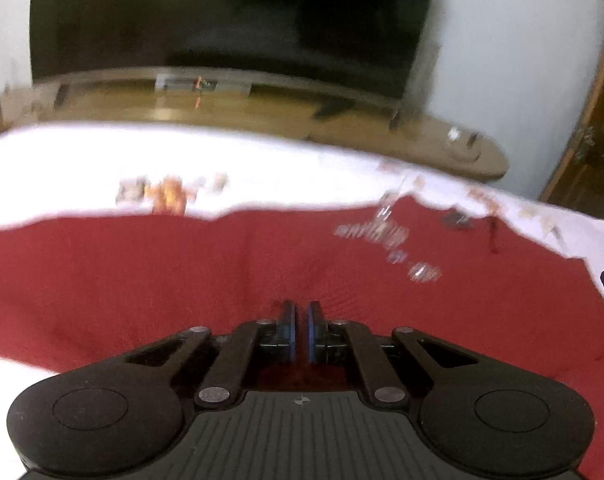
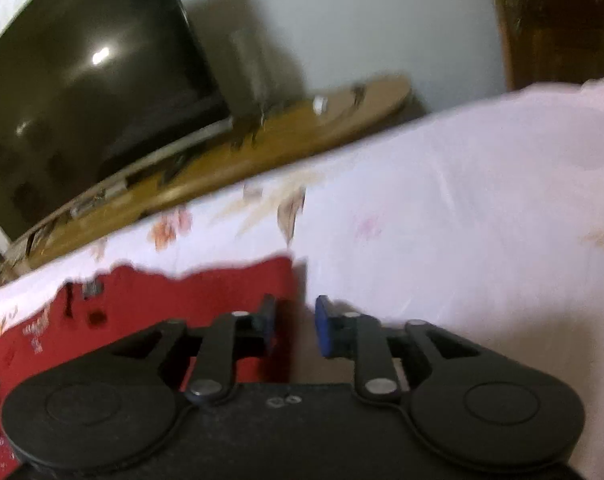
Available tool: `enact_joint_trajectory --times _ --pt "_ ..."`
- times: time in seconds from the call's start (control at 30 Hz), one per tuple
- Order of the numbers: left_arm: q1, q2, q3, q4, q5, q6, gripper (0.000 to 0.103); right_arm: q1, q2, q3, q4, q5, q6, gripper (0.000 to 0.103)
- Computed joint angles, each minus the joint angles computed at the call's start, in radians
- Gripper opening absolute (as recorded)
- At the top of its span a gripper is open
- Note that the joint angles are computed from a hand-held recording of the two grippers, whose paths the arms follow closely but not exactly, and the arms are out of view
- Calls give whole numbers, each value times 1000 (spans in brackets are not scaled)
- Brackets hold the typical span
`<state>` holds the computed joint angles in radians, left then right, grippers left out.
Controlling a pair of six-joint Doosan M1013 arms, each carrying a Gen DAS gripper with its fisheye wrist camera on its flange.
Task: Fold small clothes
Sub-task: 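Grasp the other sweater sleeve with the left tool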
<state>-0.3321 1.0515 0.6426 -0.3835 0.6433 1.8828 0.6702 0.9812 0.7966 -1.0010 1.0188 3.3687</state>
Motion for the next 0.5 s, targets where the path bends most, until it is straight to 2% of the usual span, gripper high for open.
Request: enact_joint_trajectory --times 0.03,0.1,0.13,0.17,0.23,0.27,0.3,0.33,0.4,0.5 --pt "-4 -4 6 17 1 2 4 6 -10 19 -33 -9 19 24" --pt "-12 15 -28 70 61 -28 4 20 -13 26 -44 -13 6 24" --pt "-18 9 -8 102 33 -22 4 24 -5 14 -24 -8 -36 24" --pt "-25 -1 17 142 -6 -11 12 23 19 -28 47 16 -130 24" --pt "-36 -13 36 246 -33 -89 36 31 55 -81 62 74 -220 24" --pt "-35 -25 55 266 -49 -128 73 32 61 -104 79 98 -235 24" --pt "-29 -43 88 234 -86 -117 95 37 59 -110 68 112 -215 25" --pt "-17 -73 151 150 -157 -65 95 44 51 -98 33 114 -183 28" --pt "4 -107 218 32 -209 10 95 64 33 -67 -31 121 -124 33" --pt "41 -154 308 -25 -260 11 95 89 18 -37 -44 136 -86 35"
